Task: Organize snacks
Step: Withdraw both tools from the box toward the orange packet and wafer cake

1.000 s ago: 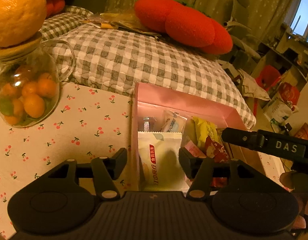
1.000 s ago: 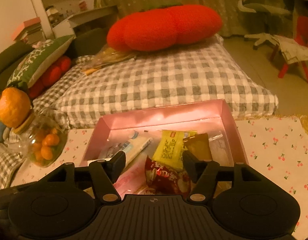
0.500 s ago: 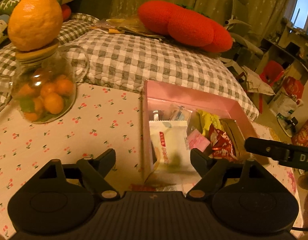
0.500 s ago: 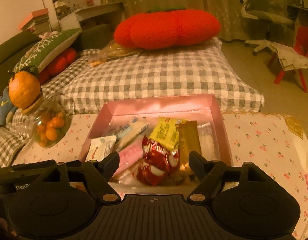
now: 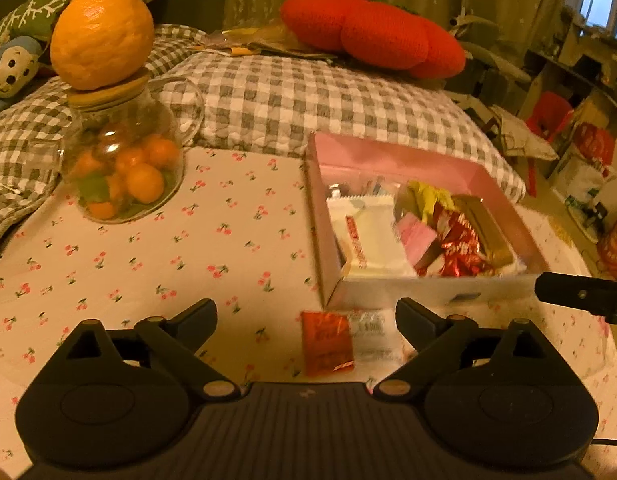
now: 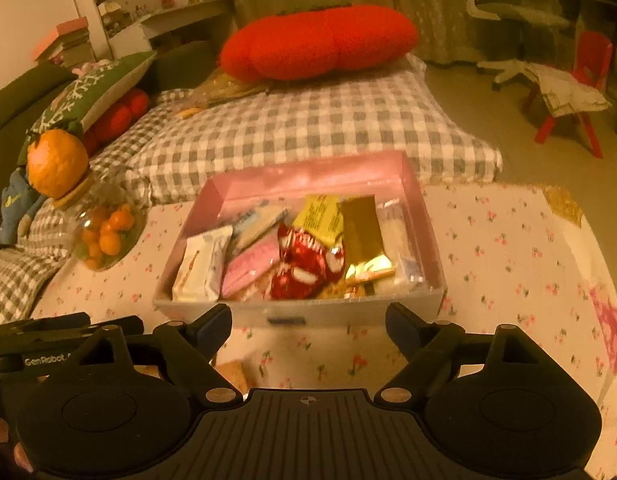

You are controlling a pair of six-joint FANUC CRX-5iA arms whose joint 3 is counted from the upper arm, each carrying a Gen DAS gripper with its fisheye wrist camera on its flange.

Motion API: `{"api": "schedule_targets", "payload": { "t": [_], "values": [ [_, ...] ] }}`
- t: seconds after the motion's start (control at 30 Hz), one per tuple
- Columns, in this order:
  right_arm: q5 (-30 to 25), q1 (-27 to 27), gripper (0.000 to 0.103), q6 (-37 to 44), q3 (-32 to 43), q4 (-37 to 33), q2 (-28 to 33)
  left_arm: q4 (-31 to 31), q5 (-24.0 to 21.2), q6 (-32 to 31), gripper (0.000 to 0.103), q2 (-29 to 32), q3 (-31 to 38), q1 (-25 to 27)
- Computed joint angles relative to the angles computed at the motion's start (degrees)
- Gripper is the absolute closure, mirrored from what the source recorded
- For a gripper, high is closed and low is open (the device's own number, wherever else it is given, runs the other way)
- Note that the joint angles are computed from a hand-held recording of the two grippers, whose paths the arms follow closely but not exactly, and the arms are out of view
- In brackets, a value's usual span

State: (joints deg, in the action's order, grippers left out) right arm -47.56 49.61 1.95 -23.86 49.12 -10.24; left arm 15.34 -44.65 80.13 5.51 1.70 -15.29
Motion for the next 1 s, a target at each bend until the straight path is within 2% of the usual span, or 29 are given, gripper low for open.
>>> {"api": "schedule_targets", "payload": {
  "t": [0.27, 0.4, 0.53, 0.83, 1.0],
  "values": [
    [-0.79, 2.18, 0.013, -2.82, -3.01, 1.86, -0.97, -0.48, -0.61, -1.03, 0.003, -1.84, -2.57, 0.64],
    [-2.05, 3.17, 0.013, -1.31, -3.24, 2.28, -0.51, 0.51, -0.6, -2.66, 0.002, -2.49, -3.99, 0.87],
    [-2.32, 4.19, 0.009, -1.05, -4.14, 4.5, -0.32, 1.67, 0.38, -4.97, 0.001, -3.68, -6.21, 1.53],
    [-1.72, 5.6, 0.009, 0.9, -4.48, 5.76, 1.03, 3.14, 3.89, -8.94, 0.001, -4.76, -9.85, 3.15],
    [-0.42, 4.89, 0.008, 0.16, -4.98, 6.99, 2.06, 6.6, 6.02, -11.72, 0.001, -4.34, -11.26, 3.32]
  ]
}}
